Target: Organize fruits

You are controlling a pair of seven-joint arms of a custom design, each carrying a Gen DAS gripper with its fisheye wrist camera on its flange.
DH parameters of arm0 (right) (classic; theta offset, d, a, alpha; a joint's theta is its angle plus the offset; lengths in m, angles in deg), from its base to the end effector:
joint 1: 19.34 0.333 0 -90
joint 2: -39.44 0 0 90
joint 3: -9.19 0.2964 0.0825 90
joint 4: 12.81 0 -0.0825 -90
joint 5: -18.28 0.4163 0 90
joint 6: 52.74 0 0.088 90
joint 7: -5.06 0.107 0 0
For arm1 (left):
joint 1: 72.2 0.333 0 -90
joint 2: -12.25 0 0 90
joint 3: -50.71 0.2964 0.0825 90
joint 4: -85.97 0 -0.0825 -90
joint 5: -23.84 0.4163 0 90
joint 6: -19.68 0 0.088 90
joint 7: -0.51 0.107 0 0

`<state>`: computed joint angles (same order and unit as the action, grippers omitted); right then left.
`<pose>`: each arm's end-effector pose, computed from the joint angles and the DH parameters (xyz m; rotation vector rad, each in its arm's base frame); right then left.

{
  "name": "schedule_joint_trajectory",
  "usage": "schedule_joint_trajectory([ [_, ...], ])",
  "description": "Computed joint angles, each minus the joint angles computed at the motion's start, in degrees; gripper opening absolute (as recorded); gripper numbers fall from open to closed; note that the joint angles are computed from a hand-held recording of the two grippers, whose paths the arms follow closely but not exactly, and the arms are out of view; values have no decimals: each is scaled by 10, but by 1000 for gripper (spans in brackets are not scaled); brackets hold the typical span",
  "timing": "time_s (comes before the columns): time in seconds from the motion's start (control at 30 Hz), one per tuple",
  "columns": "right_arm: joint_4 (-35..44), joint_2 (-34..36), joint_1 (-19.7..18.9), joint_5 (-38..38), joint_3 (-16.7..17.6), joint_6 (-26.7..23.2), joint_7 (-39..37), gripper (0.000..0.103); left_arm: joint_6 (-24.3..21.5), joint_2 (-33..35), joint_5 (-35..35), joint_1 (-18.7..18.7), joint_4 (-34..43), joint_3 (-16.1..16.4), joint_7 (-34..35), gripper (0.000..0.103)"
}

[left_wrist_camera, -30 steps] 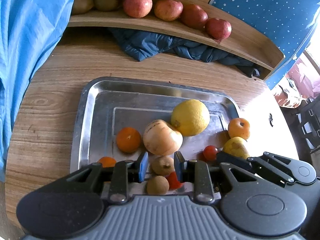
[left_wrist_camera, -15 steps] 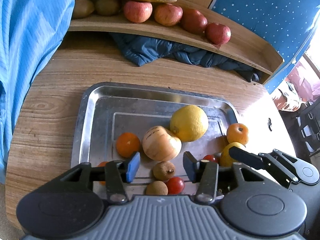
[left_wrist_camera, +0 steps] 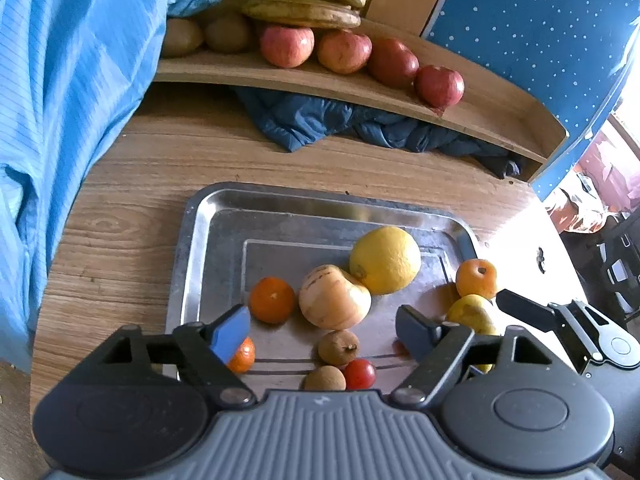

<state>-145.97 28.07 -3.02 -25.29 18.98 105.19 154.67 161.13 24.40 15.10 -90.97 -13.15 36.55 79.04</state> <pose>0.4790 0.2687 0.4439 -1.8024 1.7197 -0.7119 0.5854 -0.3649 0.4871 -1.8130 2.3622 -0.8496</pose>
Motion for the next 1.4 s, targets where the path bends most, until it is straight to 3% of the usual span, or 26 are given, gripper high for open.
schedule_joint_trajectory([
  [0.27, -8, -12, -8, -26, 8, -4, 52, 94, -3, -7, 29, -3, -4, 7, -28, 98],
  [0.9, -39, -58, -37, -119, 24, 12, 192, 102, -12, -3, 150, -23, 18, 20, -111, 102],
  [1.1, -54, -72, -50, -116, 15, 47, 174, 102, -31, -10, 197, -36, 23, 20, -170, 102],
  [1.4, -86, -100, -69, -49, 3, 102, 75, 102, -56, -15, 252, -52, 31, 16, -249, 102],
])
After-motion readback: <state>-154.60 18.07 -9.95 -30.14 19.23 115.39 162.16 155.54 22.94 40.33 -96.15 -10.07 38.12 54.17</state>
